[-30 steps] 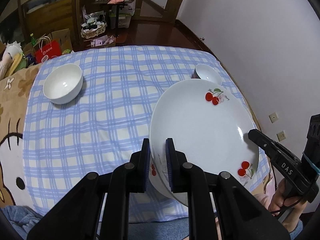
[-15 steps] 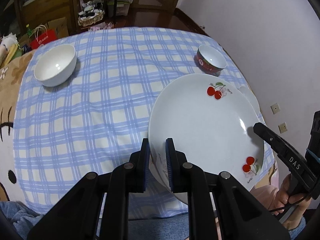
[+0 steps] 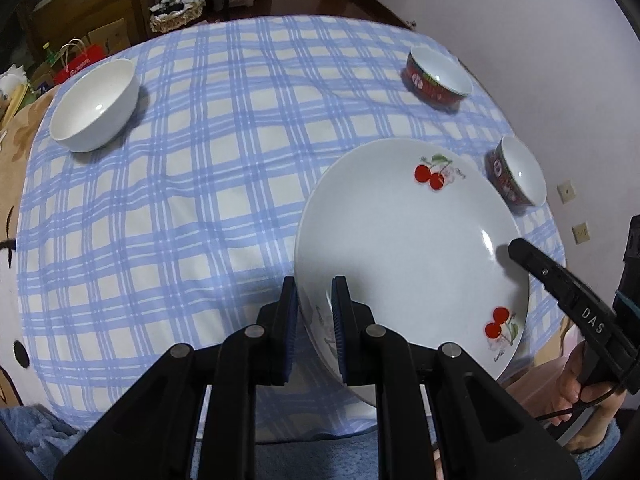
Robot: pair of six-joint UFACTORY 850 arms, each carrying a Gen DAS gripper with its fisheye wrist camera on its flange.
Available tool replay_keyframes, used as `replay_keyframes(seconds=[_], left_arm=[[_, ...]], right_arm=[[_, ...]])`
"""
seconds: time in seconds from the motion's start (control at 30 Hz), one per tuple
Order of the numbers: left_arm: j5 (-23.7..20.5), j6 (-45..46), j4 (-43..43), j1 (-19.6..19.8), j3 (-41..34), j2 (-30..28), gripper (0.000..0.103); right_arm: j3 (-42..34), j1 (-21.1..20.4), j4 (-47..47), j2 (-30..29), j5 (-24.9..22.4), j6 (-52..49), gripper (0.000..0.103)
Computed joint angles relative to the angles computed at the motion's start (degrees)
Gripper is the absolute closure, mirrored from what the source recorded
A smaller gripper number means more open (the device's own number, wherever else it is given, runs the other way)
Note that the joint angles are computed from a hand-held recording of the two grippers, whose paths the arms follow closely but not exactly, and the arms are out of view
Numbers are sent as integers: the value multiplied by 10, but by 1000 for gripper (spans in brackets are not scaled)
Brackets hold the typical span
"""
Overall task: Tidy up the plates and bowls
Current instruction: 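Lower the held cherry plate onto the plate stack with both tools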
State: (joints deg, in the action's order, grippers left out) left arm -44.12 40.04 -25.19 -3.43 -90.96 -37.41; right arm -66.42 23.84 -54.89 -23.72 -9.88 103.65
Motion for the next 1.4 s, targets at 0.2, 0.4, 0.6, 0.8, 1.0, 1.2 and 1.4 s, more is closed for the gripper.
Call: replay_keyframes(seconds=[0.2, 0.4, 0.6, 0.8, 1.0, 1.2, 1.4], left_arm=[[-11, -14, 14, -4, -17, -19, 87], [-5, -32, 27, -8, -19, -27, 87], [-2, -45, 39, -9, -21, -30, 87], [-7, -42, 34, -9, -24, -34, 87], [-3, -47, 42, -14, -21, -35, 87], [-8, -52, 40, -12, -26, -40, 87], [-8, -54, 43, -14, -25, -40, 87]], right_arm=[[6, -6, -4, -8, 15, 11, 88], [-2, -7, -28, -21, 16, 32, 88], [-6, -5, -42, -28, 17, 41, 88], [-2, -5, -63, -25, 18, 73, 88], [1, -7, -56, -24, 17, 67, 88], [-3, -8, -3, -28, 13, 8, 88], [-5, -7, 9, -29, 6, -2, 88]])
